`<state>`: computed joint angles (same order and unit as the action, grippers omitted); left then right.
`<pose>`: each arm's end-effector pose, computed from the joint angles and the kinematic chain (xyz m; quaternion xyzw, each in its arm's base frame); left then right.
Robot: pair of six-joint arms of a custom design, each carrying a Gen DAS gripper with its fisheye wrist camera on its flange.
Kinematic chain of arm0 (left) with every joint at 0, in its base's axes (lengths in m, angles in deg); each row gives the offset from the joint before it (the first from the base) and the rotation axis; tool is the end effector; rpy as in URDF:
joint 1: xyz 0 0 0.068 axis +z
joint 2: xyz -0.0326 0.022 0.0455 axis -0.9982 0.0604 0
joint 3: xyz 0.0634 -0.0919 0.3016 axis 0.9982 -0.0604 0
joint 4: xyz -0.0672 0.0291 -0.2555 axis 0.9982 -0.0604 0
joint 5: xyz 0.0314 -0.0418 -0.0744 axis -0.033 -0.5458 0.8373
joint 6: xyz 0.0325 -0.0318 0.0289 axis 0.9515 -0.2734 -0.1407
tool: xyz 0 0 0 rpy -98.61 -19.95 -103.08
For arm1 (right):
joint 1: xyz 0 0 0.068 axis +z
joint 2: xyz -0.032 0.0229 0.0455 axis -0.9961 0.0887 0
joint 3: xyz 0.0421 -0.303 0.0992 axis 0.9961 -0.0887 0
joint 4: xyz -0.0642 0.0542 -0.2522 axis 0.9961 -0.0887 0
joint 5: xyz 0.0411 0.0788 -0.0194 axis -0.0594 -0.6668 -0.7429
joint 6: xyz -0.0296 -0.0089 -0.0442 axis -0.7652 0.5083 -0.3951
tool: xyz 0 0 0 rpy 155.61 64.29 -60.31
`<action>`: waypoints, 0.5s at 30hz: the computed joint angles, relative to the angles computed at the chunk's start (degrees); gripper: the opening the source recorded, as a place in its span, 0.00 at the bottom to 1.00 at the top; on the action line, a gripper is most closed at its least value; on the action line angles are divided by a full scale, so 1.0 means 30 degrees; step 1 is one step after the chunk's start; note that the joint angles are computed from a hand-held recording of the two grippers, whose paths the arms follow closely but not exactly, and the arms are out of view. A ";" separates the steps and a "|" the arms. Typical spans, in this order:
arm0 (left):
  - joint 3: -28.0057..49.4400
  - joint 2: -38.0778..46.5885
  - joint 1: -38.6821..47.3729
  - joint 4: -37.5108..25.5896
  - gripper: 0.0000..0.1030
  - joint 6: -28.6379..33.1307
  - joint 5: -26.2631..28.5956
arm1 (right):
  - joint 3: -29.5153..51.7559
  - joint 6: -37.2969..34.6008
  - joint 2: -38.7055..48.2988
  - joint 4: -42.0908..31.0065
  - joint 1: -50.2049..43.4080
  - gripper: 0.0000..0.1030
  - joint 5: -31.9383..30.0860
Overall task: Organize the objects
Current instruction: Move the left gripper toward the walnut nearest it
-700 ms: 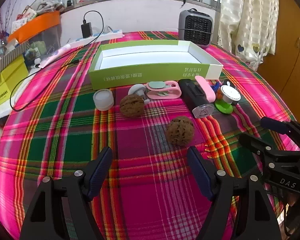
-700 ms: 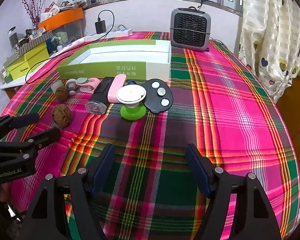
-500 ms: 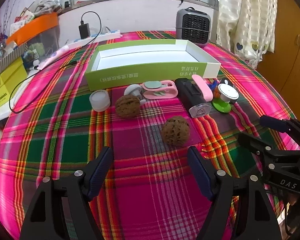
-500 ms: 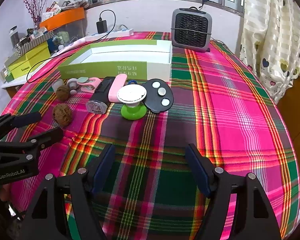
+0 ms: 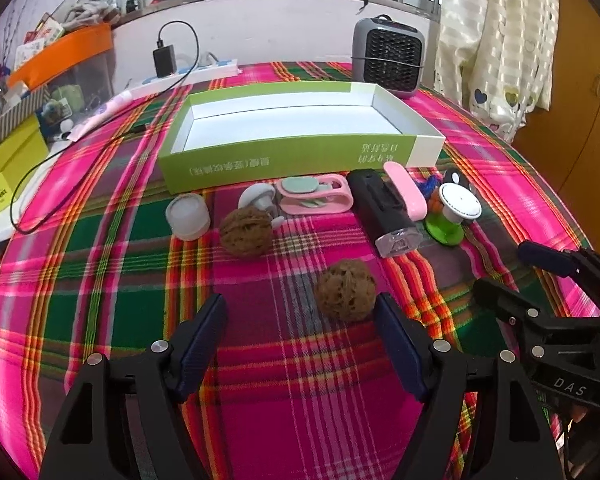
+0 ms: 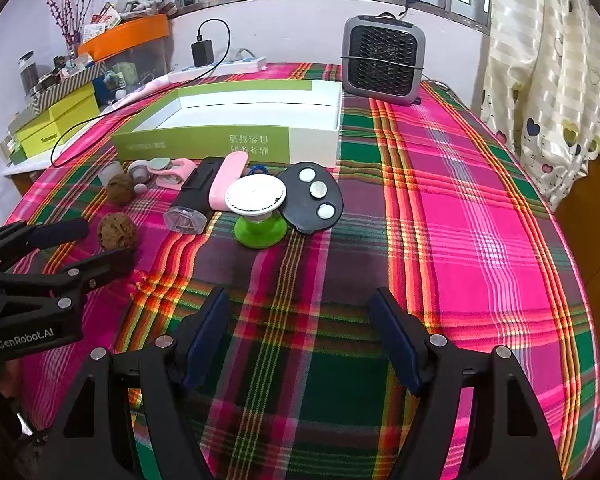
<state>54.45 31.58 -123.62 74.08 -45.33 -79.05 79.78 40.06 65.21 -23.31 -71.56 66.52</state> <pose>0.2375 -0.1765 0.1070 0.2263 0.9113 -0.1006 0.3291 0.1614 0.0301 0.1096 0.0528 0.9354 -0.0184 0.3491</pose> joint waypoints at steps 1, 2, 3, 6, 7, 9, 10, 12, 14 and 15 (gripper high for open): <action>0.0110 0.0088 -0.0014 -0.0039 0.72 0.0039 -0.0090 | 0.0045 -0.0011 0.0082 0.0039 0.0017 0.71 0.0028; 0.0194 0.0152 -0.0036 -0.0037 0.71 0.0055 -0.0186 | 0.0081 -0.0062 0.0112 0.0031 -0.0031 0.71 -0.0003; 0.0258 0.0211 -0.0046 0.0008 0.70 0.0038 -0.0254 | 0.0130 -0.0135 0.0143 0.0007 -0.0135 0.71 -0.0067; 0.0376 0.0308 0.0054 0.0077 0.66 0.0052 -0.0230 | 0.0210 -0.0335 0.0267 0.0073 -0.0366 0.71 -0.0196; 0.0395 0.0339 0.0045 0.0112 0.63 0.0143 -0.0330 | 0.0232 -0.0393 0.0323 0.0126 -0.0437 0.71 -0.0239; 0.0437 0.0375 0.0083 0.0129 0.60 0.0278 -0.0416 | 0.0235 -0.0403 0.0397 0.0204 -0.0445 0.71 -0.0205; 0.0413 0.0349 0.0123 0.0159 0.58 0.0264 -0.0365 | 0.0268 -0.0437 0.0461 0.0244 -0.0519 0.71 -0.0229; 0.0449 0.0385 0.0183 0.0199 0.56 0.0298 -0.0298 | 0.0344 -0.0530 0.0575 0.0298 -0.0675 0.71 -0.0310; 0.0495 0.0412 0.0235 0.0183 0.54 0.0354 -0.0258 | 0.0415 -0.0646 0.0639 0.0301 -0.0794 0.71 -0.0407; 0.0533 0.0411 0.0286 0.0139 0.54 0.0364 -0.0193 | 0.0399 -0.0637 0.0612 0.0285 -0.0792 0.71 -0.0417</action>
